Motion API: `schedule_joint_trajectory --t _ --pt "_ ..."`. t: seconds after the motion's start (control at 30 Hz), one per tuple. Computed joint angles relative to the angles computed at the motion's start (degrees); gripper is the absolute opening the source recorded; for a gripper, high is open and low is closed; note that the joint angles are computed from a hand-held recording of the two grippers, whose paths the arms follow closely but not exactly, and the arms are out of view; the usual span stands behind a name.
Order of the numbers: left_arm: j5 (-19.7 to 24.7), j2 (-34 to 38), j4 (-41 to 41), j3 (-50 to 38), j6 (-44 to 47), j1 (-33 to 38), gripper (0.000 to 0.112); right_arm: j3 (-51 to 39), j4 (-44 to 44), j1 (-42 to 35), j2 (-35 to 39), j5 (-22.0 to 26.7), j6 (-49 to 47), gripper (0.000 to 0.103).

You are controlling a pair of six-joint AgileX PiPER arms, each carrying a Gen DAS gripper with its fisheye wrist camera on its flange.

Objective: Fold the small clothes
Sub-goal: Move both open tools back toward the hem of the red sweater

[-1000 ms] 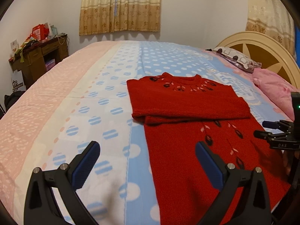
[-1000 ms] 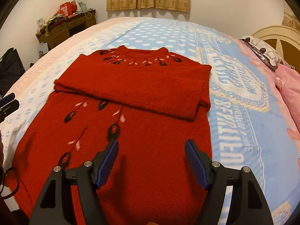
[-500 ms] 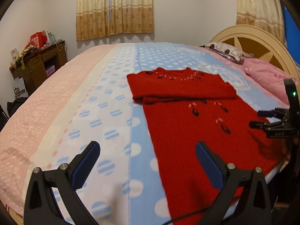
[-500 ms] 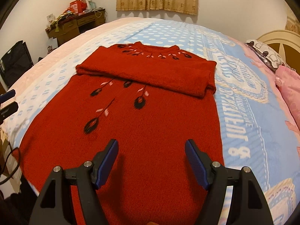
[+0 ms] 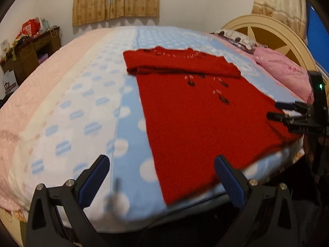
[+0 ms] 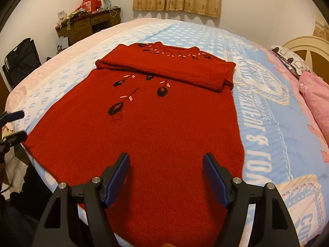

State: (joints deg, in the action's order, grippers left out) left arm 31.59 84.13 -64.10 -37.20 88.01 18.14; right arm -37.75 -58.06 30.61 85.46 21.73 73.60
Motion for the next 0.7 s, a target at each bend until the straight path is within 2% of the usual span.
schedule_joint_trajectory --t 0.13,0.27,0.37,0.53,0.7 --pt "-0.8 -6.8 -1.6 4.2 3.7 3.4 0.103 2.3 -2.9 0.8 -2.7 -0.1 3.7 0.074" --pt "-0.6 -11.7 -9.8 6.3 11.9 6.7 0.103 4.4 -4.5 1.9 -5.1 -0.2 5.9 0.074" --pt "-0.3 -9.5 -8.4 5.2 9.7 5.1 0.103 5.9 -4.9 2.4 -7.2 0.8 6.7 0.074" --pt "-5.5 -2.5 -9.6 5.1 9.8 -1.4 0.102 8.3 -4.4 1.9 -10.4 3.2 7.9 0.074" --pt "-3.2 1.0 -8.5 3.2 7.1 -1.8 0.099 11.4 -1.4 -0.5 -13.3 3.0 6.5 0.074"
